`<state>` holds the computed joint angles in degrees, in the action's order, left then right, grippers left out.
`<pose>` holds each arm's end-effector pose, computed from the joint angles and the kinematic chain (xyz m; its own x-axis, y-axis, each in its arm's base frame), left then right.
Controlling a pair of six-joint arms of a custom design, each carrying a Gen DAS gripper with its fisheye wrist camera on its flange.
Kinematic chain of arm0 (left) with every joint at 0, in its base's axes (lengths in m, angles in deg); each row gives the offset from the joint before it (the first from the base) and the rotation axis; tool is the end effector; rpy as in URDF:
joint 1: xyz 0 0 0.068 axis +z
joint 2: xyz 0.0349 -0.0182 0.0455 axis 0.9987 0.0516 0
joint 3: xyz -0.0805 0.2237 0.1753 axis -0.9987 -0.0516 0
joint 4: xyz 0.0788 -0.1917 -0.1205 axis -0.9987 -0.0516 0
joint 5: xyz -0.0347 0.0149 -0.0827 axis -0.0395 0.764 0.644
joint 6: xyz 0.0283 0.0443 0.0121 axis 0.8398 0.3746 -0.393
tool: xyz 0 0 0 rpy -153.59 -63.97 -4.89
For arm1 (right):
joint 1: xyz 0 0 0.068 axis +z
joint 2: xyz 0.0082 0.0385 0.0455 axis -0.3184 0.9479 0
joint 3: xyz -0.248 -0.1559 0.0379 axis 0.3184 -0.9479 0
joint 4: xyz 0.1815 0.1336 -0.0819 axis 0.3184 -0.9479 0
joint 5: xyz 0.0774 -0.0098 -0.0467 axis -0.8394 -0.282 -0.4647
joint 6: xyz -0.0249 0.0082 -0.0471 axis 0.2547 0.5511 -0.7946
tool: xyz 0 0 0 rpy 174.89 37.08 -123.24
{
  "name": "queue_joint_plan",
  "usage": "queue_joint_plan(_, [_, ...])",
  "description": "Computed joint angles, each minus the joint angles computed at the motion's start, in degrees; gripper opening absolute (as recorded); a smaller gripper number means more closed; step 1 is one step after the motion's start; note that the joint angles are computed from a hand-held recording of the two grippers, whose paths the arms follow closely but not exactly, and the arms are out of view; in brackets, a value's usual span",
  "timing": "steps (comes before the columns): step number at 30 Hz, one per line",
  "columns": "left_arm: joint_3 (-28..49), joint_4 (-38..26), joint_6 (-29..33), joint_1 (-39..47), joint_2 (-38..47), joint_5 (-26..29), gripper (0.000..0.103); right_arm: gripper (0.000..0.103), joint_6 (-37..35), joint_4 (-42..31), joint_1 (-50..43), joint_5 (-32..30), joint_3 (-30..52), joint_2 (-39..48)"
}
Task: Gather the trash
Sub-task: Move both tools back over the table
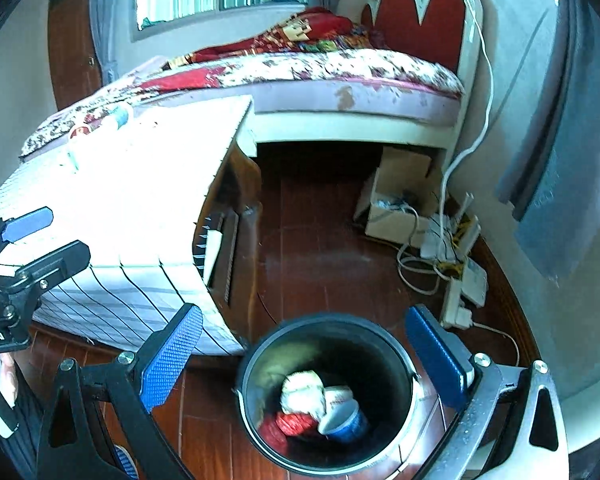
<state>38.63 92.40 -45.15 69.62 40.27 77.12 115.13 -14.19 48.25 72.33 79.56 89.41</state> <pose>0.2210 -0.0809 0.1999 -0.4776 0.3681 -0.7978 0.6331 0.7738 -0.0219 0.1255 0.2277 0.1828 -0.6687 0.1807 -0.7213 0.3004 0.9530 -0.0398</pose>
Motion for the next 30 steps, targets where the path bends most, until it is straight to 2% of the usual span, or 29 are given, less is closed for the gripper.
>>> queue_joint_plan(8, [2.7, -0.8, 2.6, 10.4, 2.0, 4.5, 0.102, 0.102, -7.5, 2.6, -2.2, 2.5, 9.1, 4.4])
queue_joint_plan(19, [9.2, -1.8, 6.6, 24.8, 9.5, 9.7, 0.102, 0.102, -21.8, 7.9, -6.2, 0.4, 26.9, 16.7])
queue_joint_plan(24, [14.1, -3.2, 7.7, 30.4, 13.6, 10.7, 0.102, 0.102, -27.0, 10.8, -7.5, -1.0, 33.8, 21.8])
queue_joint_plan(30, [20.9, -5.3, 8.8, 32.8, 19.2, 8.9, 0.102, 0.102, -33.9, 12.7, -10.3, -4.3, 44.5, 28.3])
